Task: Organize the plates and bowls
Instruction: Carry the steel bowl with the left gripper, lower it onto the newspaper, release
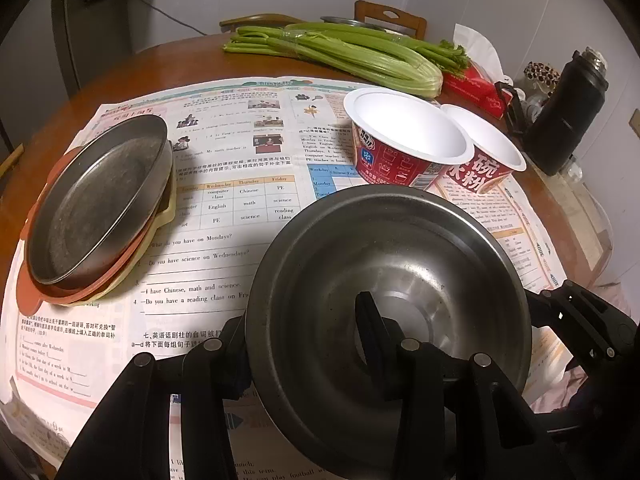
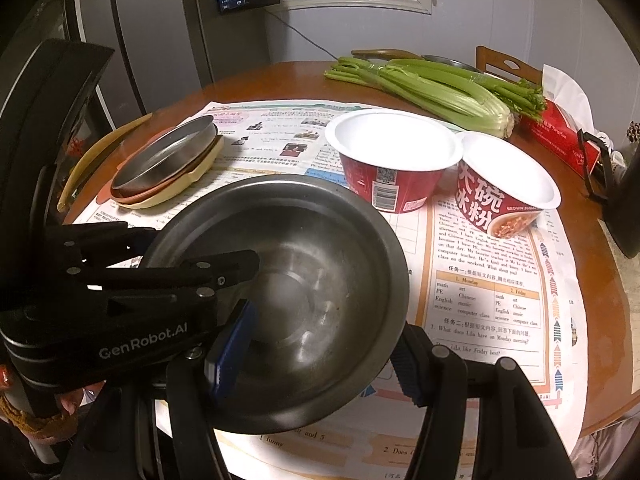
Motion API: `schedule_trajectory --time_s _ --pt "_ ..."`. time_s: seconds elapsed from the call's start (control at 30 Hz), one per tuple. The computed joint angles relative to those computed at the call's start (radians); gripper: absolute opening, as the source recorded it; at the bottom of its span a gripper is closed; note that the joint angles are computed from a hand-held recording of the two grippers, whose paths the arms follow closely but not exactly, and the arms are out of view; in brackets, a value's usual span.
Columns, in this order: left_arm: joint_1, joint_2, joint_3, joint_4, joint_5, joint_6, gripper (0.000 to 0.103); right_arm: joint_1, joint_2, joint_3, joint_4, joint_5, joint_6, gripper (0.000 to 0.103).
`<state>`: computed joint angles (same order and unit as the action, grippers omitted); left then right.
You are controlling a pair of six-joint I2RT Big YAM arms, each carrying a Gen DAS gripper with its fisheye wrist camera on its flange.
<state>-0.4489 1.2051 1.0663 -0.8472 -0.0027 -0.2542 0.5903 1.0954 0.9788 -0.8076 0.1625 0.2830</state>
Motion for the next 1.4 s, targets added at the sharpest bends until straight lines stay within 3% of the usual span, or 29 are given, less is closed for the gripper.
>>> schedule_trajectory --time_s 0.77,1.13,1.4 --pt "0.0 -0.001 0.009 0.008 0.001 -0.008 0.047 -0.049 -0.03 -0.011 0.012 -0.045 0.013 0.064" --pt "0.021 -0.024 0.016 0.019 0.032 -0.007 0.048 -0.096 -0.079 -0.027 0.043 -0.108 0.045 0.064" --pt "0.057 -0.003 0.089 0.039 0.073 0.023 0.053 -0.188 -0.104 -0.024 0.081 -0.193 0.113 0.064"
